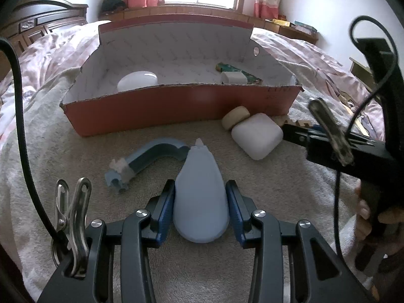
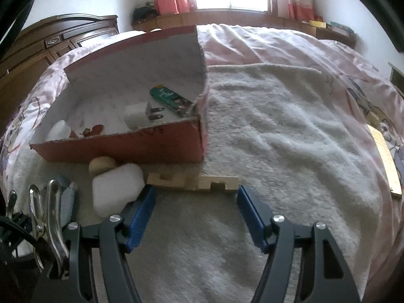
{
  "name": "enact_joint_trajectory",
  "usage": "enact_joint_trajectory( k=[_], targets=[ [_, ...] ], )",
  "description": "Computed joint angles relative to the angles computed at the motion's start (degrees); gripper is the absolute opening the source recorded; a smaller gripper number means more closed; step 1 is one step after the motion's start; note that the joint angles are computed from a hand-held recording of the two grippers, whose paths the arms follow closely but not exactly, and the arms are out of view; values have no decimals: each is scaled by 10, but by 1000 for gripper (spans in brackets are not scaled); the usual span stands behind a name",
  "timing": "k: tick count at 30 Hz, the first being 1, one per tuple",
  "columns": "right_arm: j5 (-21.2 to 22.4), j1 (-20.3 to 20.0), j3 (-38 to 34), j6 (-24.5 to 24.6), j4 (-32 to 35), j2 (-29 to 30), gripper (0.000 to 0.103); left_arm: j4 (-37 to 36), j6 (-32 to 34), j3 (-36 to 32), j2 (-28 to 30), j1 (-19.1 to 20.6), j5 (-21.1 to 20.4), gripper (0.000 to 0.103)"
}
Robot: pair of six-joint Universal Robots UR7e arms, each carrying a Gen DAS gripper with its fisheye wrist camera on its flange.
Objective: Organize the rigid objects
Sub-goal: 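Grasp the wooden notched stick with the right tool while the left tool lifts the teardrop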
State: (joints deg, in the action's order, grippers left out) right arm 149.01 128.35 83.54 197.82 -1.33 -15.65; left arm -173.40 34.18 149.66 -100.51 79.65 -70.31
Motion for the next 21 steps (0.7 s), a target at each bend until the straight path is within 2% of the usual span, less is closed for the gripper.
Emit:
enact_joint_trajectory(
  k=[4, 8, 12, 16, 21],
  targets=[
    [8, 0, -20, 0, 7, 12, 78, 8, 3, -5, -2, 9, -15, 41],
    [23, 1, -38, -15, 19, 26, 79, 10, 8, -7, -2, 15, -22, 41],
    [27, 0, -42, -11, 20, 26, 81, 3, 10, -5, 0, 14, -21, 41],
    [25, -3, -46, 2, 12, 27, 90, -2, 11, -3, 1, 11, -18, 41],
    [32, -4, -59, -5, 18, 35, 89, -3, 9, -1, 1, 10, -17, 41]
  ],
)
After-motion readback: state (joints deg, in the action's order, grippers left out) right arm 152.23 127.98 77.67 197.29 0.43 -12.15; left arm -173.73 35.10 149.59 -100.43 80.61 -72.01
